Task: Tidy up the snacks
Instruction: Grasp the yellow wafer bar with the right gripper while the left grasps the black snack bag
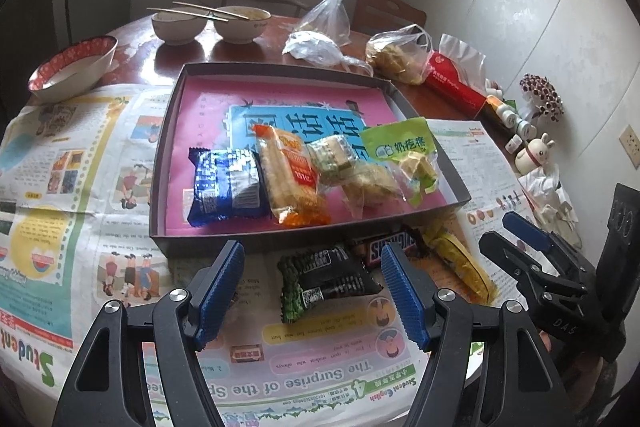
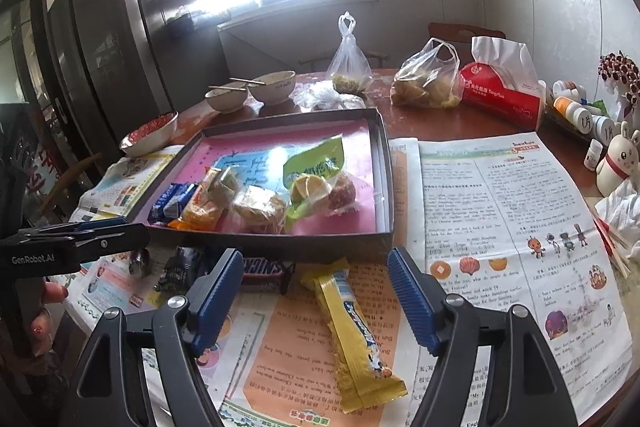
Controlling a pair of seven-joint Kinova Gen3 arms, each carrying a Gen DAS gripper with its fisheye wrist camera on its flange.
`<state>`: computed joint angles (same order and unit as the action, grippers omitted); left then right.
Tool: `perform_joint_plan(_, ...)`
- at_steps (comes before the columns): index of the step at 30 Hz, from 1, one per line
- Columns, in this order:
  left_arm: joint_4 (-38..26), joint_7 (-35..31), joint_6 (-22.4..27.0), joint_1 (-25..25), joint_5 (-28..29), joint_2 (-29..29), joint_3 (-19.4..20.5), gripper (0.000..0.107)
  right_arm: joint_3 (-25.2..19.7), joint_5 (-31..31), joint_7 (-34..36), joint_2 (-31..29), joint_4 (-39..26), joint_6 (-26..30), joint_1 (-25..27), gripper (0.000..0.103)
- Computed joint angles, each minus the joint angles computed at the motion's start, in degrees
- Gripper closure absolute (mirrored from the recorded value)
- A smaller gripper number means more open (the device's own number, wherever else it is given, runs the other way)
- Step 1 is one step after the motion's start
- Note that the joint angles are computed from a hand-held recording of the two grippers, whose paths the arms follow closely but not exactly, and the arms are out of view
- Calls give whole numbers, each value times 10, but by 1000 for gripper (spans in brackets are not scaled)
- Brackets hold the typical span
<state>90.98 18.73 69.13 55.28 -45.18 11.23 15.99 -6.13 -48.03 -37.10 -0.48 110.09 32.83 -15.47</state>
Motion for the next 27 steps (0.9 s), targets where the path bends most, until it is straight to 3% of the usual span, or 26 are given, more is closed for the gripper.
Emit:
perform_joint_plan(15, -2, -16, -25, -4, 24, 10, -7, 35, -1, 19, -3, 3, 8, 0, 0, 28)
perform_joint_plan(27, -1, -33, -47, -10, 43, 18, -14, 35, -11, 91, -49, 10, 18, -27, -10, 28)
